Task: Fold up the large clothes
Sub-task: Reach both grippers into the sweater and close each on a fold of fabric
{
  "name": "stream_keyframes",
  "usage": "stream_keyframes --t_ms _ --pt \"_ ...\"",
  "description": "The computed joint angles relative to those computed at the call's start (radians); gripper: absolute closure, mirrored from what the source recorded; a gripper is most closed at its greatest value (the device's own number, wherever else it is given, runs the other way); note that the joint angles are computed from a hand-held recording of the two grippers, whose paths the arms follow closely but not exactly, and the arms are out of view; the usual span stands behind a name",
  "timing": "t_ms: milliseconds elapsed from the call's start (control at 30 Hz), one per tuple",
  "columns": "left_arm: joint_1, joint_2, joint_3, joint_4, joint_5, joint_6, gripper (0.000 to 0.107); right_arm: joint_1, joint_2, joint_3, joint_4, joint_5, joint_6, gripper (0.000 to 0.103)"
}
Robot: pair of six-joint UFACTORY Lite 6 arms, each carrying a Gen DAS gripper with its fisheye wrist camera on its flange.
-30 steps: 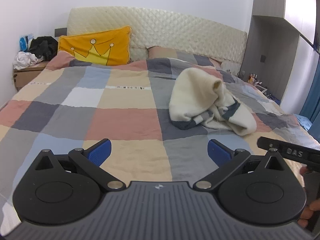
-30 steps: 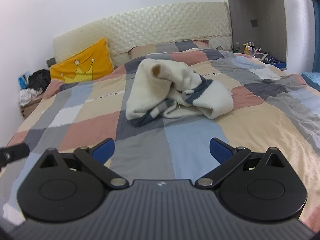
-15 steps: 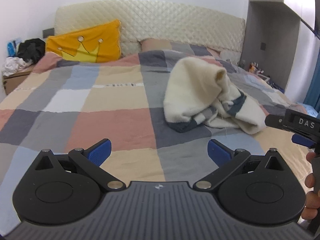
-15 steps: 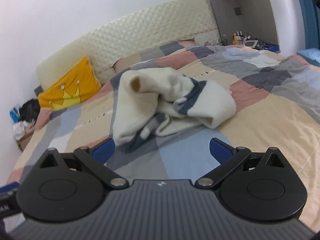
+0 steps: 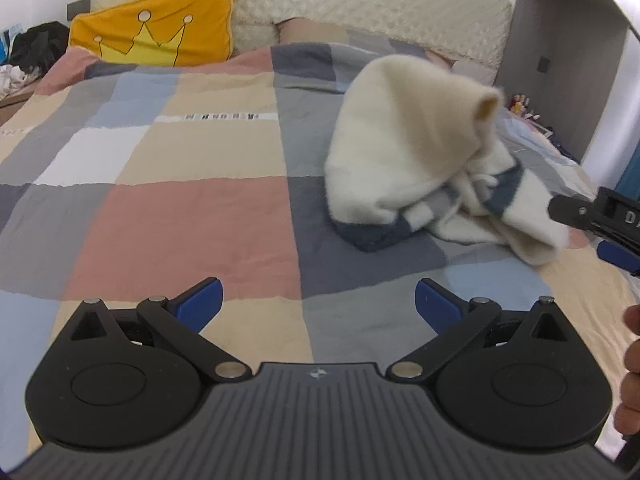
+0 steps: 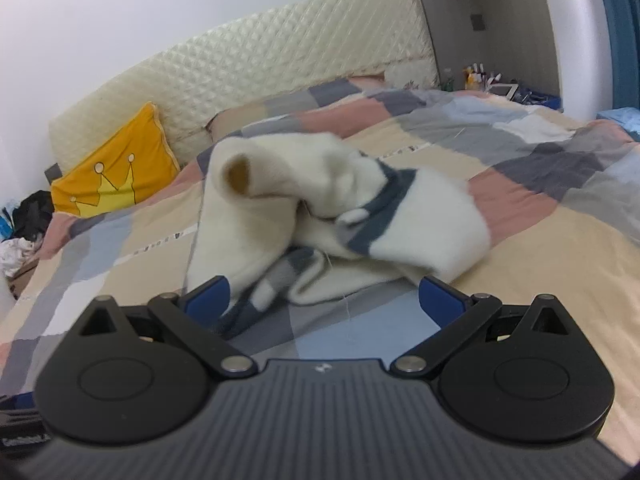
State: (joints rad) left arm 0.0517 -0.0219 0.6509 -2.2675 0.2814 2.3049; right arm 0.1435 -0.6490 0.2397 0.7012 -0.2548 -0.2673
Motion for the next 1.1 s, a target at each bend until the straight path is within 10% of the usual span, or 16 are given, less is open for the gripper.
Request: stream_keyframes --t_ms 200,467,1100 --pt "0.001 0.246 0.170 -0.170 0.032 0.161 0.004 -0.050 0.250 0.099 -0.342 -0.121 0.375 0.012" --pt "0.040 0.475 0.339 0.009 0.148 -0.035 0.005 -0.100 0.508 0.222 -0.646 -0.183 0.685 0.035" --pt "-0.091 0.917 0.854 0.033 0.138 -0.165 0.022 -0.083 0.716 0.373 -0.728 -0.501 0.805 0.043"
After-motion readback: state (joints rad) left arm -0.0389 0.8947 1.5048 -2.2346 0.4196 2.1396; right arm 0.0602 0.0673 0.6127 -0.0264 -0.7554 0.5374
